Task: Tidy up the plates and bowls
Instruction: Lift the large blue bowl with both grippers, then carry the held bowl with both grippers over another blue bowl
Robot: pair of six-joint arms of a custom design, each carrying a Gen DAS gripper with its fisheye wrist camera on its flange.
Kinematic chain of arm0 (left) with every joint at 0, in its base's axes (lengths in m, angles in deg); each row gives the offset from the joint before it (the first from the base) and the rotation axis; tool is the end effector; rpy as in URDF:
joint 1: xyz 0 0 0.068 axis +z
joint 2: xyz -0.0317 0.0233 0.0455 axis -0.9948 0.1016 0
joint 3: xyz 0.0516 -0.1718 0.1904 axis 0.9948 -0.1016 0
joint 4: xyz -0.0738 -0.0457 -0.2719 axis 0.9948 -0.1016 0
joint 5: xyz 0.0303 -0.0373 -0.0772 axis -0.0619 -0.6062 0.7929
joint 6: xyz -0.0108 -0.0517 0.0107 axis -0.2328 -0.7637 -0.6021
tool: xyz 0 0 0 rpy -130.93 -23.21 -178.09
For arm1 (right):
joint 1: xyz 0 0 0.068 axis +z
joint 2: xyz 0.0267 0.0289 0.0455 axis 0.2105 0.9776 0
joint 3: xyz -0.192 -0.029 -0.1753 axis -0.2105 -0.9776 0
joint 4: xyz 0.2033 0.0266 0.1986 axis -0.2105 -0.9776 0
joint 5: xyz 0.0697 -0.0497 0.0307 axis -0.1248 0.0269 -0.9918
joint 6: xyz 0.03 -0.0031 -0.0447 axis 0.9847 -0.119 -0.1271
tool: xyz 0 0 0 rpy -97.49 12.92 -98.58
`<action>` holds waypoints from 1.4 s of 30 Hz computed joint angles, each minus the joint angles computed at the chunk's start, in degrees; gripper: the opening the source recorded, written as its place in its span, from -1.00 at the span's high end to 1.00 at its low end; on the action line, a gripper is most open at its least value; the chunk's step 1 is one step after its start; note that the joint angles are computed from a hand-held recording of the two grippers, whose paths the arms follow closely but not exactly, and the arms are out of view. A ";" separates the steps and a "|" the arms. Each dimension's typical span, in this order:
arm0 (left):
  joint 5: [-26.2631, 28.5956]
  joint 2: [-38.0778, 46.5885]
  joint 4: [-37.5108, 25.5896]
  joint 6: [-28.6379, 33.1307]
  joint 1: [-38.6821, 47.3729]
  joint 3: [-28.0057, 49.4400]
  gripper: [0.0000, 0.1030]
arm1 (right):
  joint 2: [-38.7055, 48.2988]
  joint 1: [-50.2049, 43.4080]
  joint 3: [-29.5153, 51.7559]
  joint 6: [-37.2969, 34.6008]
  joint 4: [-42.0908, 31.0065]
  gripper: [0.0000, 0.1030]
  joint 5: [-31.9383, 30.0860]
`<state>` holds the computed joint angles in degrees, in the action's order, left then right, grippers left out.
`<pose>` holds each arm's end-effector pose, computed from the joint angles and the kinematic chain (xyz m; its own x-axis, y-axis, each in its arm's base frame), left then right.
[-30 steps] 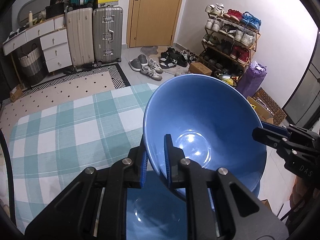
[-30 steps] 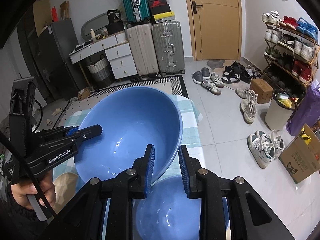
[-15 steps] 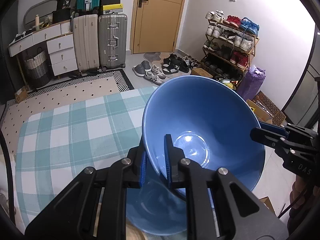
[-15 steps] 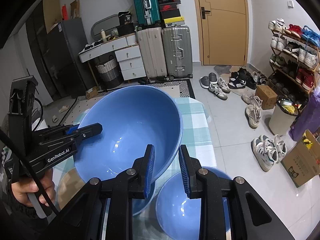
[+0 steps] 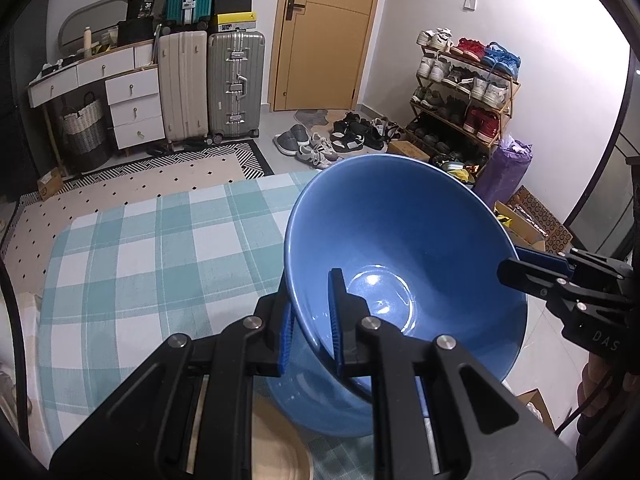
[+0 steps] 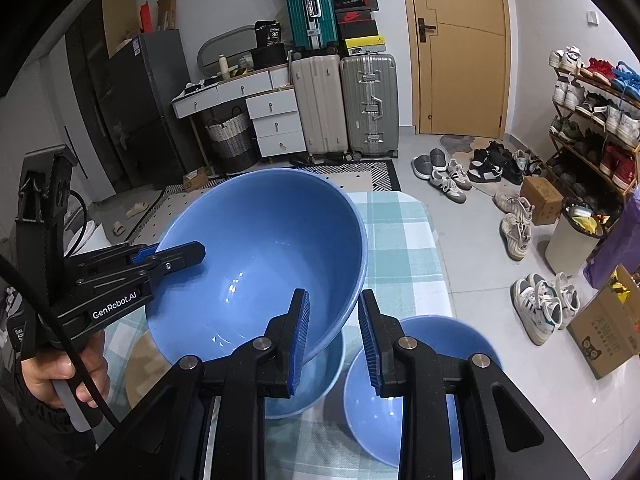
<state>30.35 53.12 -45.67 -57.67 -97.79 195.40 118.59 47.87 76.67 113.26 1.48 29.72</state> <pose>0.3426 -0.0965 0.4661 -0.6106 0.3061 -0.7304 0.5759 0.8047 -0.1442 0.2529 0.1637 0.2967 -0.6664 0.1736 -0.7251 0.1023 0.9846 0.1417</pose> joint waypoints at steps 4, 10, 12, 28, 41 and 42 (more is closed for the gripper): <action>0.38 -4.23 1.85 0.84 1.12 -6.66 0.78 | 0.53 0.82 -0.09 -0.02 -0.20 0.48 0.49; 0.93 -6.41 4.62 1.32 1.99 -12.10 0.78 | 0.93 2.34 -1.07 0.87 0.39 0.48 1.03; 0.96 -6.73 5.34 1.08 1.89 -13.12 0.78 | 0.99 2.25 -1.50 0.77 0.74 0.48 0.71; 0.53 -9.15 12.34 1.82 2.88 -24.45 0.78 | 4.16 3.00 -3.79 2.40 3.33 0.48 -0.51; -0.16 -8.74 18.99 2.61 3.45 -31.40 0.78 | 8.16 2.07 -5.69 2.42 6.92 0.48 -2.04; -0.39 -8.44 19.82 2.61 3.34 -31.88 0.78 | 8.78 1.78 -5.55 2.28 7.21 0.48 -2.25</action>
<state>29.96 44.68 -25.84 -55.05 -94.46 163.52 127.38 49.65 71.12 115.54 8.69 27.48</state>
